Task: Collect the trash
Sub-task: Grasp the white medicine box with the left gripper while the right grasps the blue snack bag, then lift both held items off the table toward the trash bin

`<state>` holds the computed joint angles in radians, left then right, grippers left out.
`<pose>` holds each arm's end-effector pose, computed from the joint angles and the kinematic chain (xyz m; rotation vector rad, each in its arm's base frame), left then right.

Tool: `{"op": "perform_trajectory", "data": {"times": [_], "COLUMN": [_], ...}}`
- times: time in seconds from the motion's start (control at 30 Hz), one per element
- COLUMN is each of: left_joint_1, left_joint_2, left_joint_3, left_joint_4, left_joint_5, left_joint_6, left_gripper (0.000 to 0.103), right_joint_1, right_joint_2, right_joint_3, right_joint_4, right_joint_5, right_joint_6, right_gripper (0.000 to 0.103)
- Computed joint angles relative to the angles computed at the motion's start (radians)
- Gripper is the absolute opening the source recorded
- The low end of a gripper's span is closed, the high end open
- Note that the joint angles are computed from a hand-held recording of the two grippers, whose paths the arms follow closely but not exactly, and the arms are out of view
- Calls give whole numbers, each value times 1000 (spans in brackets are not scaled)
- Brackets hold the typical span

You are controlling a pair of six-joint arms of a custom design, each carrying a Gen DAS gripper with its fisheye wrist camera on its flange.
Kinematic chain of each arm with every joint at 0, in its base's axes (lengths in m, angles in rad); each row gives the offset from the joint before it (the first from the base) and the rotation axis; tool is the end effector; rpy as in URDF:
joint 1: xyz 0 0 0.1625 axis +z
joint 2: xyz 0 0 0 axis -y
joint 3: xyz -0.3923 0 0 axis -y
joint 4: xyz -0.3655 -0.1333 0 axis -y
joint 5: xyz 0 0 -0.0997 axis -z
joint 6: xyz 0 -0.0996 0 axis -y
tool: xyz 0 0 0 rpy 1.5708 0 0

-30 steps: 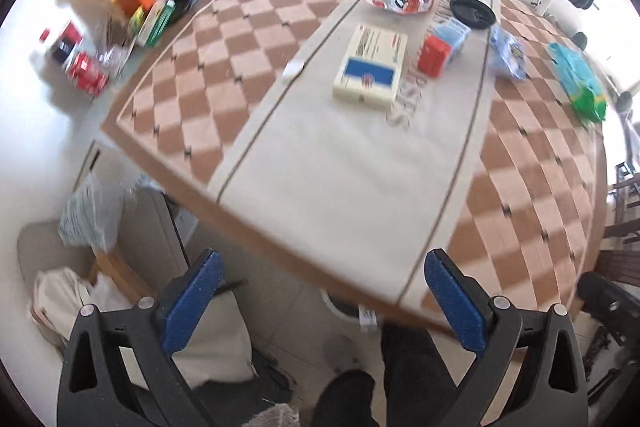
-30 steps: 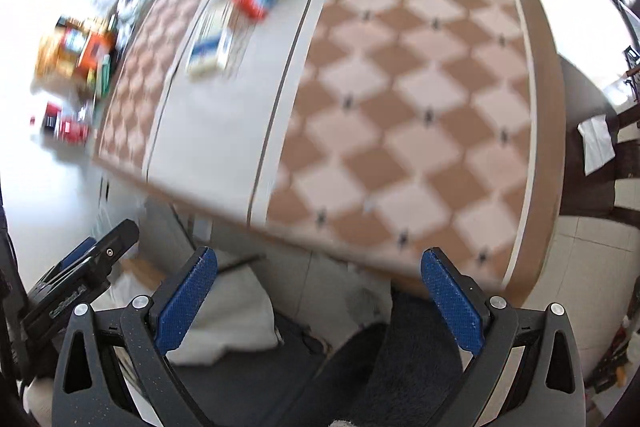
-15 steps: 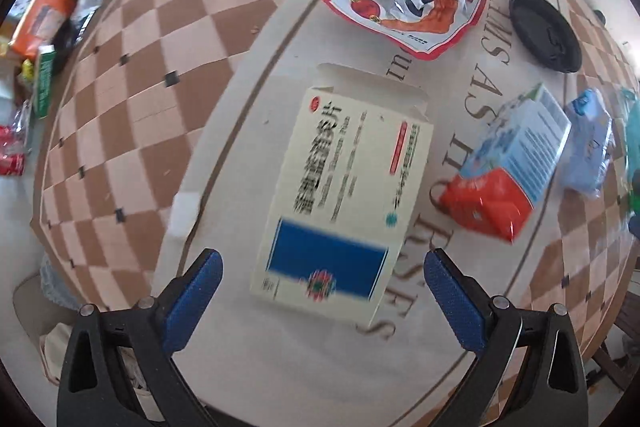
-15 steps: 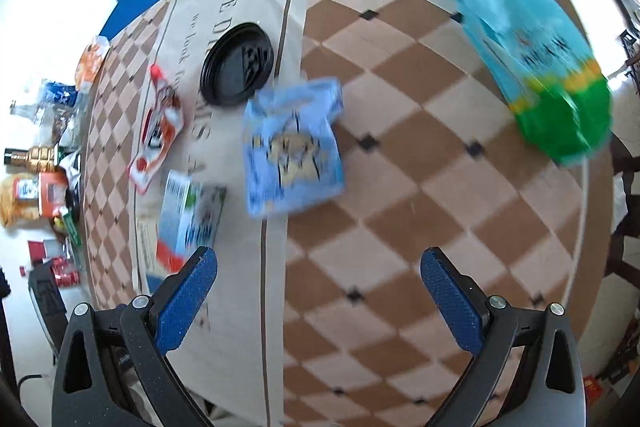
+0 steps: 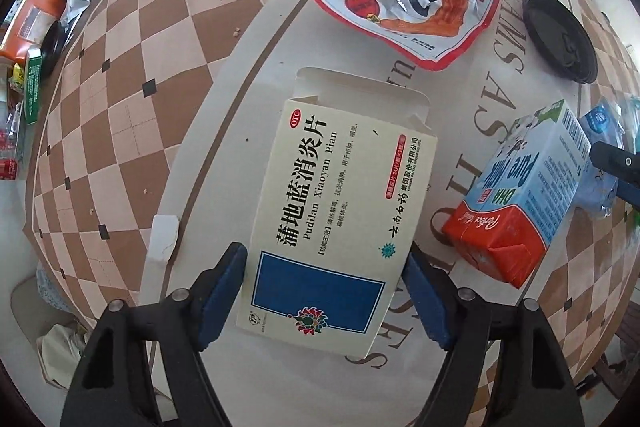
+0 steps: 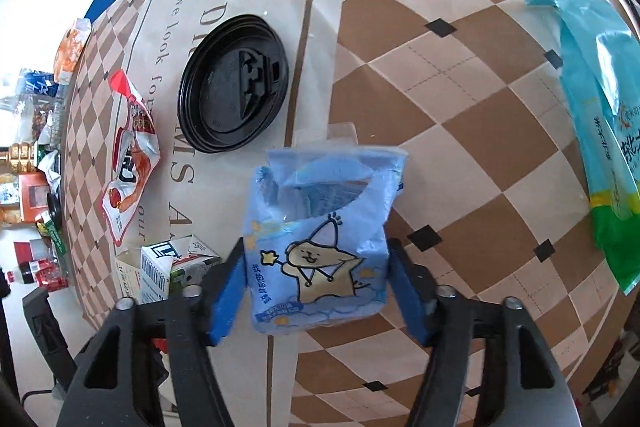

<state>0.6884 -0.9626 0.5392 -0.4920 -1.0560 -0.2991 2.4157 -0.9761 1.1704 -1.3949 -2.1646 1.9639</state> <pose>-0.3348 -0.5116 0.5051 0.8753 2.1858 0.3183 0.5313 -0.3678 0.3038 -1.2527 -2.2808 0.7033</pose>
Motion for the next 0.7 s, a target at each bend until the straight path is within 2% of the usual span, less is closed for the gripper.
{"op": "perform_trajectory", "data": {"times": [0.1,0.2,0.3,0.47,0.63,0.7], "left_joint_1": [1,-14,-29,-56,-98,-117], "left_joint_2": [-14,-22,-25,-23,-104,-130], "left_joint_3": [-2,-34,-82,-190,-64,-60], "left_joint_4": [4,27,51,112,36,45], "left_joint_5": [28,61,87,93,80,73], "left_joint_6": [-14,-31,-44,-65,-83,-94], "left_gripper": [76,76,76,76,76,76], "right_joint_1": [3,8,24,59,106,127], "right_joint_2": [37,68,109,198,320,382], "right_joint_3": [-61,-111,-181,-328,-525,-627], "right_joint_4": [66,116,203,367,540,622], "right_joint_5": [-7,-6,-9,-19,-27,-25], "right_joint_6": [-16,-25,-1,40,84,108], "right_gripper": [40,27,20,18,16,16]}}
